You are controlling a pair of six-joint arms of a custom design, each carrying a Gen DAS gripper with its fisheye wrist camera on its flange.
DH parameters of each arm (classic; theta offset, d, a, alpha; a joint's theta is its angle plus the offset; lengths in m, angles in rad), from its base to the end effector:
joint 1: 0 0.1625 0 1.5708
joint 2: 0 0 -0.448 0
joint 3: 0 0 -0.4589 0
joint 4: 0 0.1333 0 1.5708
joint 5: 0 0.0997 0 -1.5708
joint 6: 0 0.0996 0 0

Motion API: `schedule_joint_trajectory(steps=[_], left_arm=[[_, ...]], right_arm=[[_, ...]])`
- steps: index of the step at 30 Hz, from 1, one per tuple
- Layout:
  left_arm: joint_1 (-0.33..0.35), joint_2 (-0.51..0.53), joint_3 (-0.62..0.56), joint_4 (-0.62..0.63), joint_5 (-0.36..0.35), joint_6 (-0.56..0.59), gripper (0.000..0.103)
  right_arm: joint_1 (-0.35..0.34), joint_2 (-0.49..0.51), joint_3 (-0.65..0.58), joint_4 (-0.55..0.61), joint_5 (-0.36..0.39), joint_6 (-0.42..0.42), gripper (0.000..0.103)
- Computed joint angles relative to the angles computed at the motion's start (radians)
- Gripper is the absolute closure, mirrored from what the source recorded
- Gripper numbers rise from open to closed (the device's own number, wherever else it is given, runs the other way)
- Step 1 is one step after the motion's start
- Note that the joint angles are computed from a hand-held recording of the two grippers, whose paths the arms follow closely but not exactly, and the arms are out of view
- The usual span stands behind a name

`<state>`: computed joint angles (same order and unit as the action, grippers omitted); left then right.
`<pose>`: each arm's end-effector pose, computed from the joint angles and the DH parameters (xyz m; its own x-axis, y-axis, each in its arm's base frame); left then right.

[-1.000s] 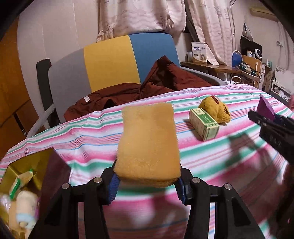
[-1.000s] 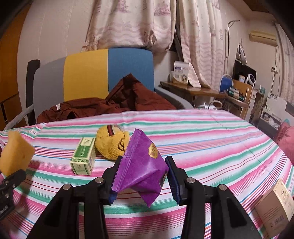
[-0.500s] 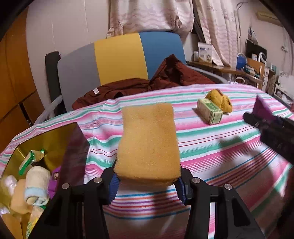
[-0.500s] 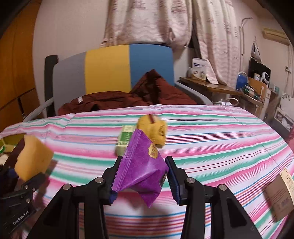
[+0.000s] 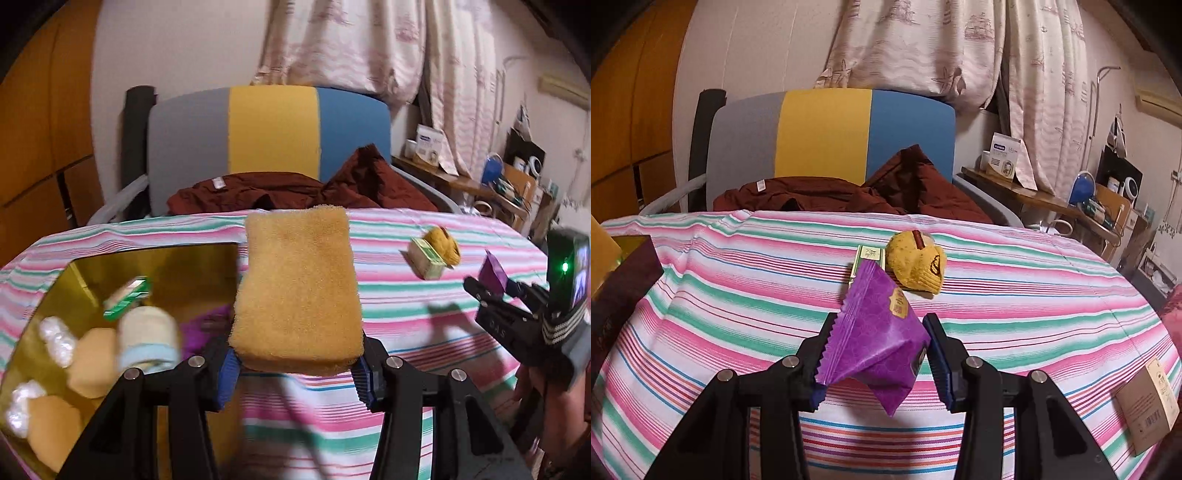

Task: Organize objects
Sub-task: 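Carry the sponge over the tin and release it with the left tool, then lower the purple packet into the tin and open the right tool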

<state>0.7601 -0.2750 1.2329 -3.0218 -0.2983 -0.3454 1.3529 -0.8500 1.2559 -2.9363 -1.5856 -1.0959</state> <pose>-0.4201 -0.7146 -0.0698 -0.7152 -0.2984 -0.6320 0.4211 0.5376 -0.7305 -0.0564 -0.8643 0.3424 -0.5555 -0.3940 0.7322 -0.8092 0.4589 -0.3669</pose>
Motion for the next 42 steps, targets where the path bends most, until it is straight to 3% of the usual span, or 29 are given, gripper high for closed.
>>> schedule_joint_trajectory(steps=[4,8,13,18,28,32,36,42], left_arm=[[-0.005,-0.089,0.114,0.062,0.030,-0.155,0.051],[0.005,-0.215,0.250,0.180,0.005,-0.385,0.051],[0.028,-0.351,0.371,0.351,0.039,-0.628,0.051],[0.060,-0.438,0.423,0.510,0.024,-0.794,0.051],[0.129,-0.487,0.432,0.508,-0.097,-0.806,0.051],[0.140,-0.490,0.427,0.526,-0.114,-0.824,0.049],[0.142,-0.496,0.438,0.523,-0.111,-0.853,0.029],[0.093,-0.501,0.524,0.327,-0.045,-0.852,0.010]], right_arm=[[0.004,-0.012,0.025,-0.014,-0.002,-0.029,0.058],[0.006,-0.037,0.063,-0.006,-0.002,-0.033,0.058],[0.009,-0.091,0.120,0.060,0.026,0.035,0.058],[0.025,-0.141,0.185,0.120,0.059,0.076,0.058],[0.065,-0.227,0.300,0.230,0.142,0.049,0.058],[0.075,-0.250,0.338,0.269,0.155,0.034,0.058],[0.085,-0.268,0.369,0.299,0.163,0.002,0.058],[0.100,-0.283,0.395,0.357,0.164,-0.042,0.058]])
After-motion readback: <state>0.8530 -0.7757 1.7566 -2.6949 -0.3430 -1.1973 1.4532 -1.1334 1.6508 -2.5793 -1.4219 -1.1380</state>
